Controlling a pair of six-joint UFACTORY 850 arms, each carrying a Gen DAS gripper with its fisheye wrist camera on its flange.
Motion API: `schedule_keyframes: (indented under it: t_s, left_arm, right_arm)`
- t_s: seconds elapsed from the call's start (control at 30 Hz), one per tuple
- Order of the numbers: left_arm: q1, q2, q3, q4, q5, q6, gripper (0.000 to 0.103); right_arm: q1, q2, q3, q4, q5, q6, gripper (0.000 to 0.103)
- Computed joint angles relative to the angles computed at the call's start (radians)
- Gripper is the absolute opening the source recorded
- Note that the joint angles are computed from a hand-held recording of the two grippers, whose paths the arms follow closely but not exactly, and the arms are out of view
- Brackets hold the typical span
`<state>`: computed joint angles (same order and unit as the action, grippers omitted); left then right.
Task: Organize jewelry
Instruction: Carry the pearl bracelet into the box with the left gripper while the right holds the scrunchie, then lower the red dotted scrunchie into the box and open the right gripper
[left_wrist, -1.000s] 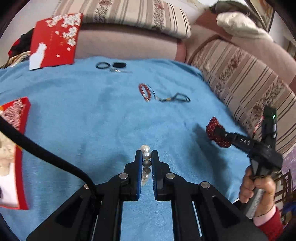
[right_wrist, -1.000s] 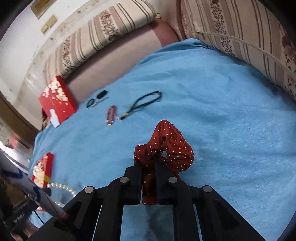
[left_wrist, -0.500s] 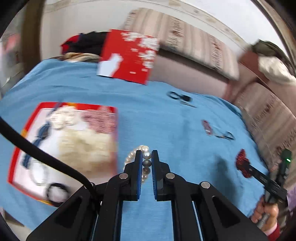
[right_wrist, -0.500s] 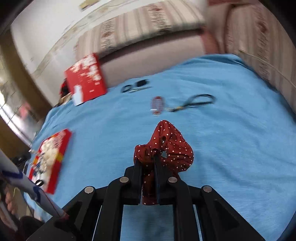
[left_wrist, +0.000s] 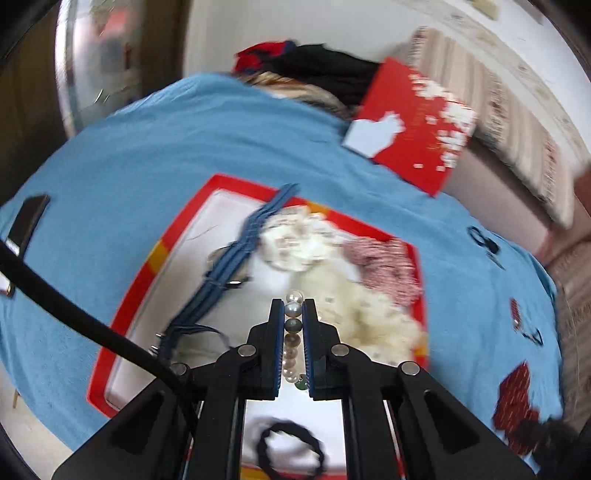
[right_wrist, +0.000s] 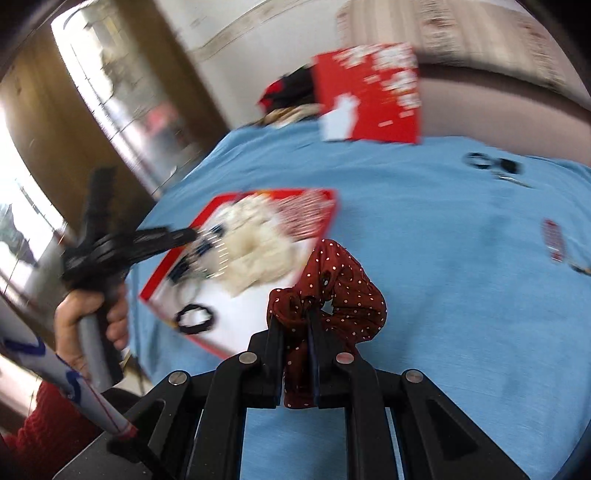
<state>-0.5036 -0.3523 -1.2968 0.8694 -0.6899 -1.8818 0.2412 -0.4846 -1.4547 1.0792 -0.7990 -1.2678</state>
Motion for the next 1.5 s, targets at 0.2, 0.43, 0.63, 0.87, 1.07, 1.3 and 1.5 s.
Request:
schedule_keyframes:
  t_s: [0.2,0.43,0.63,0.87,1.07,1.3,1.5]
  left_arm:
    - [0.049,0.002,0.04,-0.076,0.03,-0.005,0.009]
    - [0.061,0.008,0.06,-0.069,0.067,-0.049,0.009]
    - [0.033,0.039,0.088,0.042,0.023,-0.182,0.013]
    - [-0.011,0.089,0.134,0.174,-0.025,-0.364,0.035]
    - [-0.02,0.081,0.124,0.175,-0.042,-0.379,0.037]
    - [-0.008,0.033,0.082,0.088,-0.128,-0.309,0.038]
    - [0.019,-0.002,0.067,0.039,-0.194,-0.268,0.038]
  right_arm:
    - [0.122,-0.039,-0.027,-0.097,0.01,0.024,0.012]
    - [0.183,-0.103,-0.076,-0.195,0.015,0.107,0.012]
    - [0.209,-0.102,-0.055,-0.215,0.044,0.113,0.016]
    - [0.178,-0.04,-0.019,-0.147,0.027,0.04,0.04]
    - [0.138,-0.023,-0.041,-0.135,0.159,0.076,0.046]
    - [0.185,-0.183,-0.242,-0.451,0.251,0.441,0.04]
    - [0.207,-0.313,-0.41,-0.674,0.217,0.765,0.012]
